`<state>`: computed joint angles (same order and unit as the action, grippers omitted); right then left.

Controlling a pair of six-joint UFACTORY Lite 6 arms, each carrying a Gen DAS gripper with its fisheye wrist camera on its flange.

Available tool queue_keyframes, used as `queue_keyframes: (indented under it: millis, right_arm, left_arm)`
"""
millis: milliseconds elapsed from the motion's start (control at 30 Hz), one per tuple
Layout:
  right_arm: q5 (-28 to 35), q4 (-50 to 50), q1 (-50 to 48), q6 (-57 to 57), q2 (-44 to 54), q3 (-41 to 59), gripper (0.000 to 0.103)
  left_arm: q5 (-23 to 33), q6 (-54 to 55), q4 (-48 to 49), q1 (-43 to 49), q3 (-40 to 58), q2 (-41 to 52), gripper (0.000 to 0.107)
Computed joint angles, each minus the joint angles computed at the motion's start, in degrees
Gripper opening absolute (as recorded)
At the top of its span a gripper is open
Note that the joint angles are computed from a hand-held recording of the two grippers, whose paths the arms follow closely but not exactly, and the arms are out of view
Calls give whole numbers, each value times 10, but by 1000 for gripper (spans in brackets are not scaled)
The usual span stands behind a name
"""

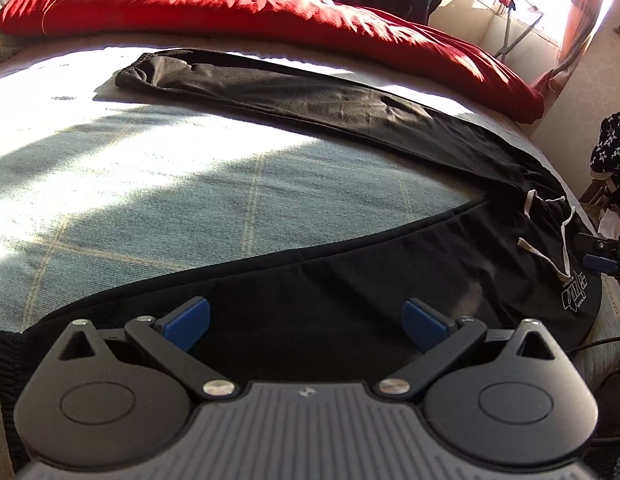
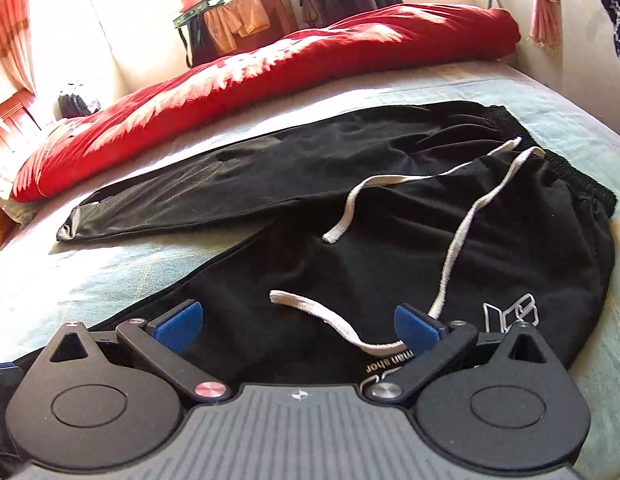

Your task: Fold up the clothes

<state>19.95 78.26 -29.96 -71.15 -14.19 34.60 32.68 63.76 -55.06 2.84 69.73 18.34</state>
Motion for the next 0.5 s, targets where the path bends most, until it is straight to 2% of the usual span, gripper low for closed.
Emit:
queue_keyframes:
  millis: [100,233,367,433,500]
  right_arm:
    - [64,85,-17,-124,123,66,103]
    - [79,45,-14,-117,260,161,103]
    - [186,17,-75,-179,253,186,103]
    - [186,4,-113,-195,240,198,103]
    - [153,18,-148,-227,234,206,103]
  left_arm:
    - [-43,-57,18,-22,-38,-35,102]
    - [-106,-215,114,-80,-71,-59,102]
    - [-129,-364,225,-147,-53,-53,102]
    - [-133,-431,282,-181,-26,-40,102]
    - [-130,-451,300,-205,4,-21,102]
